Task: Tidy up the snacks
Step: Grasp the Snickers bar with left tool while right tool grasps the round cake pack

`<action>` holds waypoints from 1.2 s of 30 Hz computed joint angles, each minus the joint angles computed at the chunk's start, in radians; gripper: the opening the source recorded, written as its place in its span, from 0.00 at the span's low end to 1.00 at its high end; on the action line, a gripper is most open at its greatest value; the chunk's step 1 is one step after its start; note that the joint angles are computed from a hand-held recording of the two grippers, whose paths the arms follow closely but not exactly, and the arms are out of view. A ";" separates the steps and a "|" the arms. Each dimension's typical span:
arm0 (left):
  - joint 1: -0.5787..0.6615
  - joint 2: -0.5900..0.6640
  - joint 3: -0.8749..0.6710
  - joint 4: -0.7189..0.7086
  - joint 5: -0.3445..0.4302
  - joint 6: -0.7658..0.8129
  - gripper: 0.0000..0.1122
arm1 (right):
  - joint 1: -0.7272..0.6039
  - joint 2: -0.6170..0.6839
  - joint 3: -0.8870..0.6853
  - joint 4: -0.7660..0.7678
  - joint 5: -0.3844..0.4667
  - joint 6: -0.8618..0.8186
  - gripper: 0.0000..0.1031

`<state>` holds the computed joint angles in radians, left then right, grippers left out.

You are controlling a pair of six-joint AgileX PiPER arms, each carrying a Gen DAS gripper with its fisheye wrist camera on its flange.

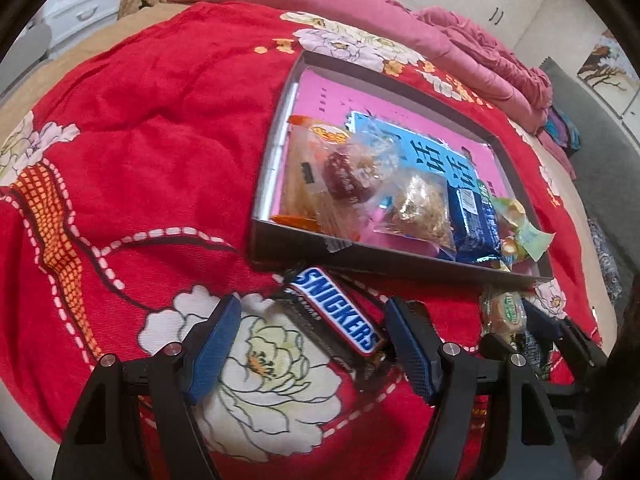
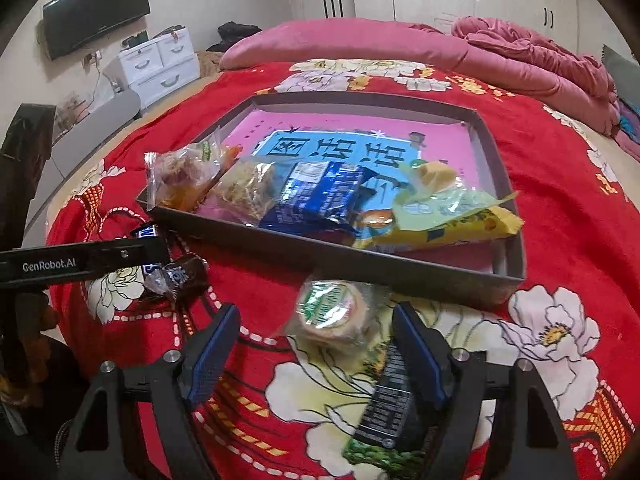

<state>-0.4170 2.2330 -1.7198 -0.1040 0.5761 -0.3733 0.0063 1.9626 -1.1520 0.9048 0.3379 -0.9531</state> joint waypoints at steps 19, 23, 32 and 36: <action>-0.023 0.065 -0.106 0.113 0.088 -0.095 0.52 | 0.066 0.052 -0.061 -0.382 -0.038 0.380 0.57; -0.029 0.080 -0.132 0.134 0.101 -0.102 0.45 | 0.062 0.062 -0.070 -0.366 -0.034 0.366 0.55; -0.004 0.023 -0.032 0.042 0.019 -0.007 0.36 | -0.002 0.046 -0.056 -0.092 0.010 0.117 0.41; 0.010 -0.018 0.035 -0.018 -0.035 0.073 0.32 | -0.035 0.013 -0.006 0.095 0.015 -0.089 0.38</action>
